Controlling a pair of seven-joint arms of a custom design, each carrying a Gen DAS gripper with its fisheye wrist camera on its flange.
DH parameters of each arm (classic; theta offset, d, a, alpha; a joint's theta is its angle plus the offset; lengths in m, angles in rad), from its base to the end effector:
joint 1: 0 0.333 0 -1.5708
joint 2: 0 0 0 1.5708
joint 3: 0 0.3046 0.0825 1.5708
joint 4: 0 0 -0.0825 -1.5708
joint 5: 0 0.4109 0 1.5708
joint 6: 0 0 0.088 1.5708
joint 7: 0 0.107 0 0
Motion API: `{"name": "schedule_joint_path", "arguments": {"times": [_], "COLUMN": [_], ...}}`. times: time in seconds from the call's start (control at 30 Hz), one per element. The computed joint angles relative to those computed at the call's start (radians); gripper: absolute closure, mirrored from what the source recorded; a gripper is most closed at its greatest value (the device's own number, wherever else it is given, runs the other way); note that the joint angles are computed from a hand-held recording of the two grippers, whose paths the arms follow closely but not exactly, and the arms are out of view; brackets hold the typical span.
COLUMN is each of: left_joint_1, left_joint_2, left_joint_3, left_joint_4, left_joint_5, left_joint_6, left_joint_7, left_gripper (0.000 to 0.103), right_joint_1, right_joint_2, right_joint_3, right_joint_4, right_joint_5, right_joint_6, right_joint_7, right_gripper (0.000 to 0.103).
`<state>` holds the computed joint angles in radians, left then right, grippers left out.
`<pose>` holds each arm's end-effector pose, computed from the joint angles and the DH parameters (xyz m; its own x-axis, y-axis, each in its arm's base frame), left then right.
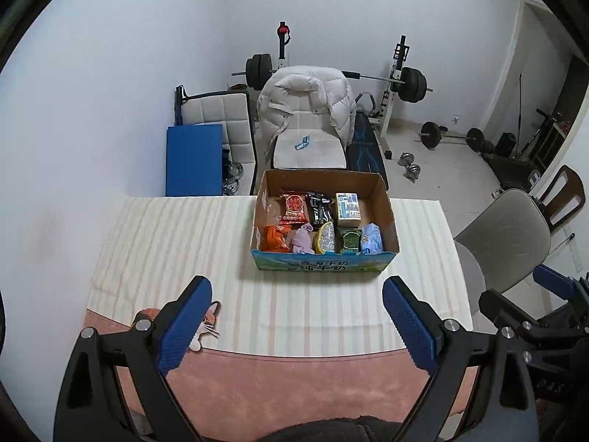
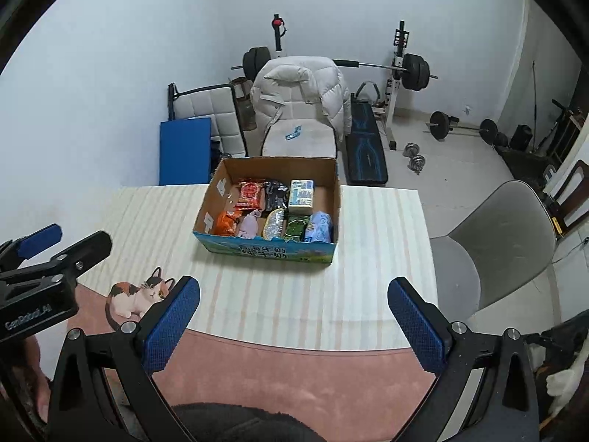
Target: Organize soft objects
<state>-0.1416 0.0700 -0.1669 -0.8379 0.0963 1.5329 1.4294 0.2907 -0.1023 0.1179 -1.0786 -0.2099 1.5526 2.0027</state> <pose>0.4911 -0.1381 0.9144 -0.1339 -0.9908 0.0190 -0.8022 0.0971 -0.5891 0.4435 0.1745 0.9030 -0.0673 -0.9959 -0.0605 -0.8154 0.0899 -0.5719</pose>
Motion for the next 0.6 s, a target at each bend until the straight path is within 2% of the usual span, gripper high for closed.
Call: {"name": "schedule_joint_path", "arguments": {"times": [0.27,0.37,0.6], "left_joint_1": [0.001,-0.005,-0.01], "left_joint_2": [0.002,0.009,0.035], "left_joint_3": [0.0,-0.001,0.003], "left_joint_4": [-0.021,-0.022,0.002], "left_joint_5": [-0.002,0.023,0.047], "left_joint_6": [0.047,0.077,0.105], "left_joint_7": [0.012,0.009,0.004], "left_gripper": [0.008,0.0,0.0], "right_joint_1": [-0.001,0.005,0.03], "right_joint_2": [0.017,0.044,0.114], "right_joint_3": [0.008,0.006,-0.008], "right_joint_4": [0.018,0.055,0.157], "right_joint_5": [-0.075,-0.101,-0.144], "right_joint_6": [0.025,0.028,0.016], "right_joint_7": [0.04,0.043,0.032], "right_gripper": [0.0,0.0,0.0]}}
